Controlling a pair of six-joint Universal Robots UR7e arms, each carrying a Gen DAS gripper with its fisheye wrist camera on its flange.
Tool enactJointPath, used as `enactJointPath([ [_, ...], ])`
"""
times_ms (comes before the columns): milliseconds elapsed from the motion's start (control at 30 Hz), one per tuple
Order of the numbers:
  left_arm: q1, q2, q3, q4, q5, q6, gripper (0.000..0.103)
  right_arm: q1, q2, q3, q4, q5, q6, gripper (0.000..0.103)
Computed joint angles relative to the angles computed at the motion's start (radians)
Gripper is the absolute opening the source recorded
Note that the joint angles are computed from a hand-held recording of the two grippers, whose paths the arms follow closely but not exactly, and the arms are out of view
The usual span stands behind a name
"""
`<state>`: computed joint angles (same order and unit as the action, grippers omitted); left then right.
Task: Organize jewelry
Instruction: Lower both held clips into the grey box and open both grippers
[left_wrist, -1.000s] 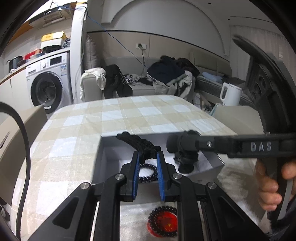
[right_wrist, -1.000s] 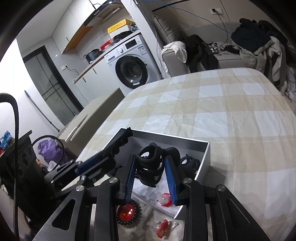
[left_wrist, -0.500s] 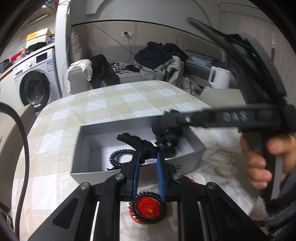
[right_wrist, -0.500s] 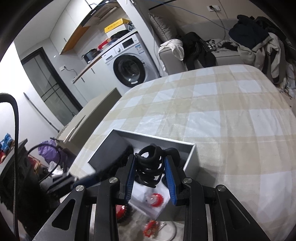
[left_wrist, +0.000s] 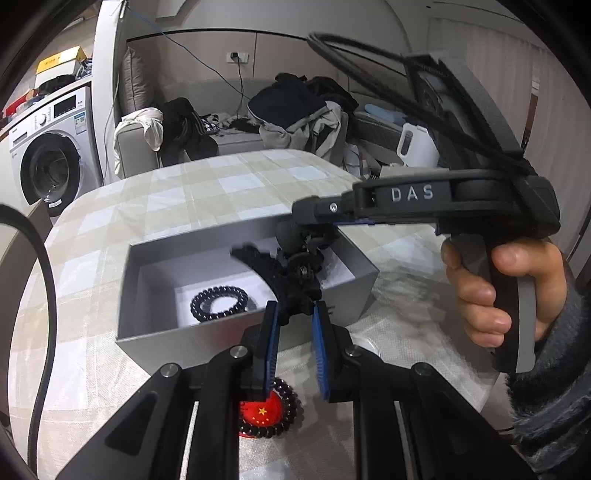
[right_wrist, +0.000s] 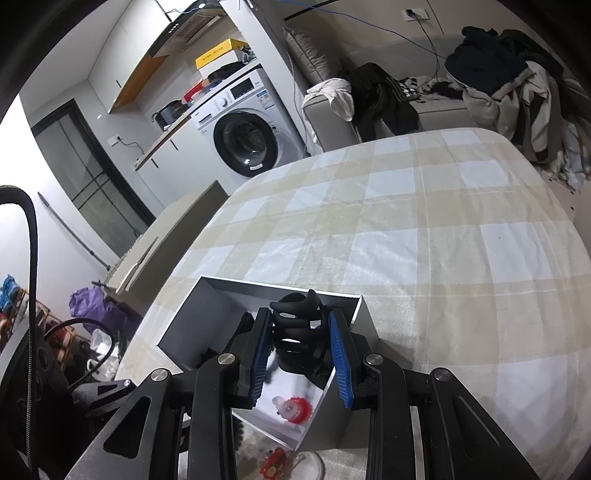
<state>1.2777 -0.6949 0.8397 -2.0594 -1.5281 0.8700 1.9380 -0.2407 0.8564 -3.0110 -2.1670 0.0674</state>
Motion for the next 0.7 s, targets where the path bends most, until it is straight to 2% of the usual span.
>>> enactJointPath([
  [200,0.002,0.021,-0.049,-0.023,-0.021,-0.013,0.012,0.005,-0.012,0.027,0.001,0.032,-0.004,0.032],
  [300,0.000,0.053,-0.093,-0.038,0.004,-0.013,0.013,0.017,-0.005,0.030,-0.032,0.015,-0.025,0.033],
  [467,0.002,0.120,-0.186,-0.013,0.054,-0.018,0.012,0.024,-0.022,0.068,-0.043,0.037,0.002,0.034],
  [700,0.002,0.097,-0.149,-0.001,0.067,-0.008,0.013,0.019,-0.025,0.071,-0.007,0.045,0.014,0.035],
])
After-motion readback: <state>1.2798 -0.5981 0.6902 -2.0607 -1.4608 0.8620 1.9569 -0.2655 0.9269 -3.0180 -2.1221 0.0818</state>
